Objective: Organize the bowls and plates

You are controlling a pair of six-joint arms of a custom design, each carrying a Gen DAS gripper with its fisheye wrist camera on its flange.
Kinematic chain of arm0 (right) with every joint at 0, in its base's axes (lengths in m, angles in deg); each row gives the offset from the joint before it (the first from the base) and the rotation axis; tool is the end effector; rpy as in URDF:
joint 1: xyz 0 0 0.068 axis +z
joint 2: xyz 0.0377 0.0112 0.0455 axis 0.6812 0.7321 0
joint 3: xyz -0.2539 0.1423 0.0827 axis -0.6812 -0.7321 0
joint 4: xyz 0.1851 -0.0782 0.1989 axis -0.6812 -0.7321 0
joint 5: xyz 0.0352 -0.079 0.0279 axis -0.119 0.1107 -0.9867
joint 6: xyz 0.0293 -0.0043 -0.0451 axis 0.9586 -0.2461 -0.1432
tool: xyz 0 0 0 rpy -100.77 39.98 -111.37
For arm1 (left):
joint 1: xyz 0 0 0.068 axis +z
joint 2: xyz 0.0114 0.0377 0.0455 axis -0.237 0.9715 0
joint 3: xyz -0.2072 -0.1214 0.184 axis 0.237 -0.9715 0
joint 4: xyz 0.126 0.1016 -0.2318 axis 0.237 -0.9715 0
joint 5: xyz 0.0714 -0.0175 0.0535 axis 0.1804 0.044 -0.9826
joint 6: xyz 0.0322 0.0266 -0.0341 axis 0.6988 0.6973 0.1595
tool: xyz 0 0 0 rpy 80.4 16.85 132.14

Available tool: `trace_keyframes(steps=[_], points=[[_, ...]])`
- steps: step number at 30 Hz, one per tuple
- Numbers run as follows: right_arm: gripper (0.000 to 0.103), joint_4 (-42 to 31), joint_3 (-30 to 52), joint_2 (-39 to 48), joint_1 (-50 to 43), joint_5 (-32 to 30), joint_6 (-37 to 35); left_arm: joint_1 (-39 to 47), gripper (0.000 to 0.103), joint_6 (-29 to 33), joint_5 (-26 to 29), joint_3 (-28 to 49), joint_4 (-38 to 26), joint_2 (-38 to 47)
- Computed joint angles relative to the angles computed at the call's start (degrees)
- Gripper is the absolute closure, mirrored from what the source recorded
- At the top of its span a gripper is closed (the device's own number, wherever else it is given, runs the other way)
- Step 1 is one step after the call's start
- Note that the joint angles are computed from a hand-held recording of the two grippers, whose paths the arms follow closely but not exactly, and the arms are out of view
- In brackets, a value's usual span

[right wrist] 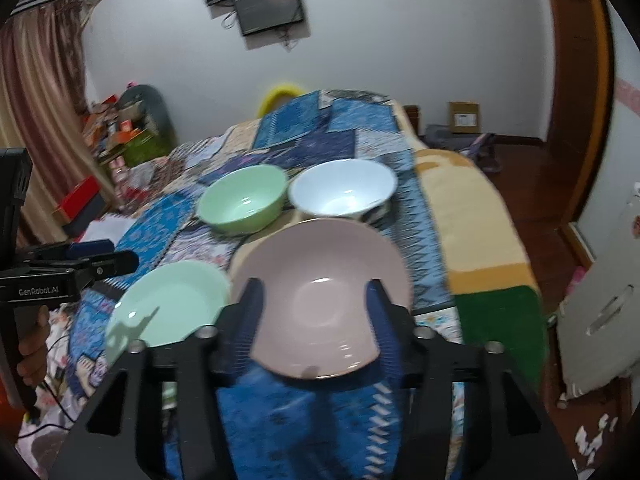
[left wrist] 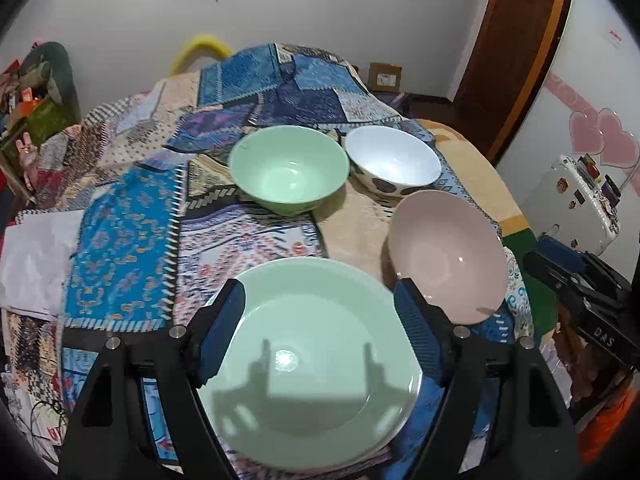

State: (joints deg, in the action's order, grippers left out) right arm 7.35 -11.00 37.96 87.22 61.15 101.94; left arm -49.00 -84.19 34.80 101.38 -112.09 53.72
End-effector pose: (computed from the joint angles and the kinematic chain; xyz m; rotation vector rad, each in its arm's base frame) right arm 0.1475 0.1169 0.2602 0.3109 2.2623 0.1151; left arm 0.2981 -0.2141 0.2717 0.6778 2.4553 -0.3757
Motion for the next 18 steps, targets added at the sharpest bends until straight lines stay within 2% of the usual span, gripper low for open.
trace_keyframes(steps=[4,15,17,18], points=[[0.043,-0.03,-1.9,-2.13,-3.62,-0.85,-1.17,-1.88,0.026,-1.08,0.06,3.75,-0.96,4.93],[0.043,8.87,-8.79,-1.84,-14.72,-10.81,-6.0,-5.61,0.026,-0.5,0.32,11.16,-0.94,16.21],[0.044,10.53,-9.68,-1.43,-15.61,-12.28,-6.39,-5.91,0.026,-0.42,0.48,12.22,-0.68,17.83],[0.048,11.24,-10.07,-1.18,-16.03,-12.82,-6.65,-6.12,0.026,-0.36,0.54,12.91,-0.71,18.81]])
